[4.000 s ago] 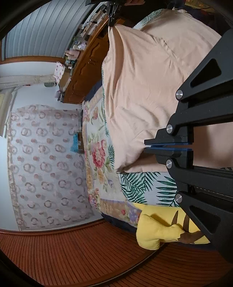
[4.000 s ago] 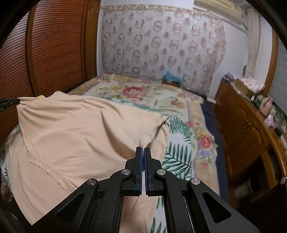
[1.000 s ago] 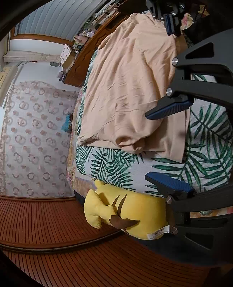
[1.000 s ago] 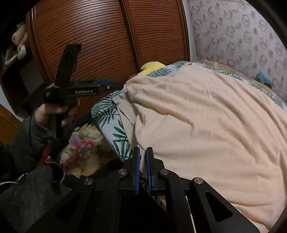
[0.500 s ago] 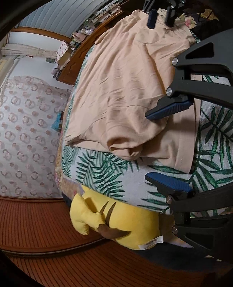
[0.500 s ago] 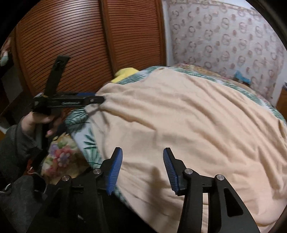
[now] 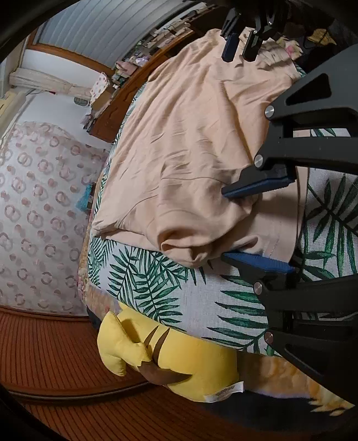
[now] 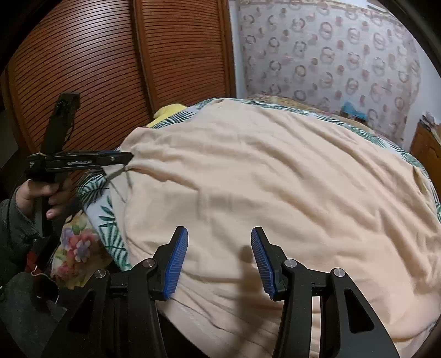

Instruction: Fold small clothes

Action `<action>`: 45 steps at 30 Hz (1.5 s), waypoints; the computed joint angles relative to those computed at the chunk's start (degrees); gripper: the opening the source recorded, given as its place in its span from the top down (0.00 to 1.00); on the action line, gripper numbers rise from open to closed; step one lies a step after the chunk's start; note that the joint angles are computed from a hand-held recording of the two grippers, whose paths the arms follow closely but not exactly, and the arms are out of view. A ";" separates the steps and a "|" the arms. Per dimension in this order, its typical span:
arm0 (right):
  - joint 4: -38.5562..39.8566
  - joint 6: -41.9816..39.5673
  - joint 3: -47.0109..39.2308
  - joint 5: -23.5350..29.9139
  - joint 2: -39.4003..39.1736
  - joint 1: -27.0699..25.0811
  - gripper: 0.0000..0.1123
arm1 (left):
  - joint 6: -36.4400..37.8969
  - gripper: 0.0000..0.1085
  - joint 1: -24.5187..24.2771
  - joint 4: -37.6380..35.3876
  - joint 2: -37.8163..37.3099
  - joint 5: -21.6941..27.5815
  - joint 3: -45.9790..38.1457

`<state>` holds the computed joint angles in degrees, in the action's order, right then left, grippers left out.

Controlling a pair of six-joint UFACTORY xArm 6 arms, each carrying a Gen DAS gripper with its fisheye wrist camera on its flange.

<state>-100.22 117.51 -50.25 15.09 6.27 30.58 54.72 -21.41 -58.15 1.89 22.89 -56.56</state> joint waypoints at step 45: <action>28.43 6.97 39.64 32.76 -45.50 16.83 0.40 | 3.07 0.96 -27.57 5.30 1.44 11.94 -24.69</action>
